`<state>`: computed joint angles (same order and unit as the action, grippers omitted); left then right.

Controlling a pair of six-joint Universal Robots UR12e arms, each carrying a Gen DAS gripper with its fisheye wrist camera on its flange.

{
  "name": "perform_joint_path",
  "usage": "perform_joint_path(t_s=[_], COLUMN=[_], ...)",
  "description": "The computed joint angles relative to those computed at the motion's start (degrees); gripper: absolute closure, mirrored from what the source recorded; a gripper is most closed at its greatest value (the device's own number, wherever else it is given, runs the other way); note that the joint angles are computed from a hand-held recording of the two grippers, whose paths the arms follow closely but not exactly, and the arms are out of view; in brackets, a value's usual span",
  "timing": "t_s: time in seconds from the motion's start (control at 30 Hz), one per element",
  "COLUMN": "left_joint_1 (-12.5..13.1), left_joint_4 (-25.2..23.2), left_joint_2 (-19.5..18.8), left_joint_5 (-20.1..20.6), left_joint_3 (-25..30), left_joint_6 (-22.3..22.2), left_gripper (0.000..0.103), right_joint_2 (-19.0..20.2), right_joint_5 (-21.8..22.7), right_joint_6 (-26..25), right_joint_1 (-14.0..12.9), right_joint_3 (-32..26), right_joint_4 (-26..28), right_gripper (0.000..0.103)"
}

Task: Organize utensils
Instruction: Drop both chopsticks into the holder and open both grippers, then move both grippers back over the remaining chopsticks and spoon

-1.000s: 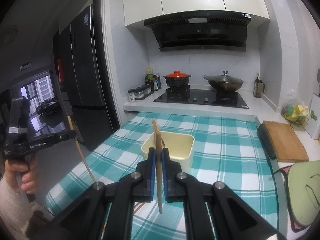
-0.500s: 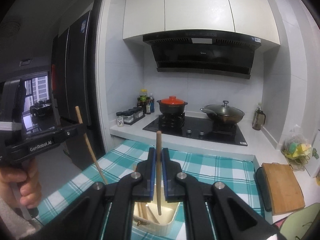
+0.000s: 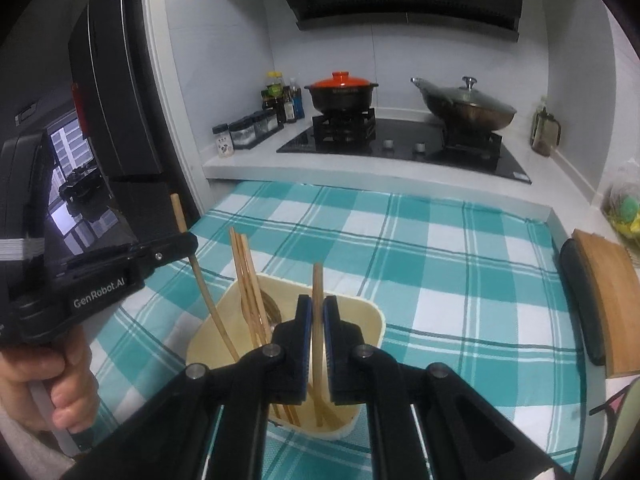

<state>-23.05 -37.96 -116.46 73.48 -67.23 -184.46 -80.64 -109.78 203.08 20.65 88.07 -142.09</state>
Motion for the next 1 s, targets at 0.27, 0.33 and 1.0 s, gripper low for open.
perform_joint_path(t_s=[0.27,0.33,1.0], left_joint_1=[0.64,1.31,7.22], left_joint_4=[-0.22,-0.22,0.89], left_joint_2=[2.46,4.90,30.60], left_joint_5=[0.84,0.50,-1.34], left_joint_3=[-2.08,-4.44,-42.44], left_joint_6=[1.32,3.74,11.69], left_gripper=[0.062,0.058,0.033], right_joint_2=[0.52,-0.40,-10.81], right_joint_5=[2.18,1.28,-17.28], right_joint_6=[4.01,4.13,12.11], right_joint_1=[-0.93,-0.25,20.96], right_joint_3=[0.31,1.16,18.31], right_joint_4=[-2.47,-3.69,-2.52], right_gripper=[0.068,0.066,0.065])
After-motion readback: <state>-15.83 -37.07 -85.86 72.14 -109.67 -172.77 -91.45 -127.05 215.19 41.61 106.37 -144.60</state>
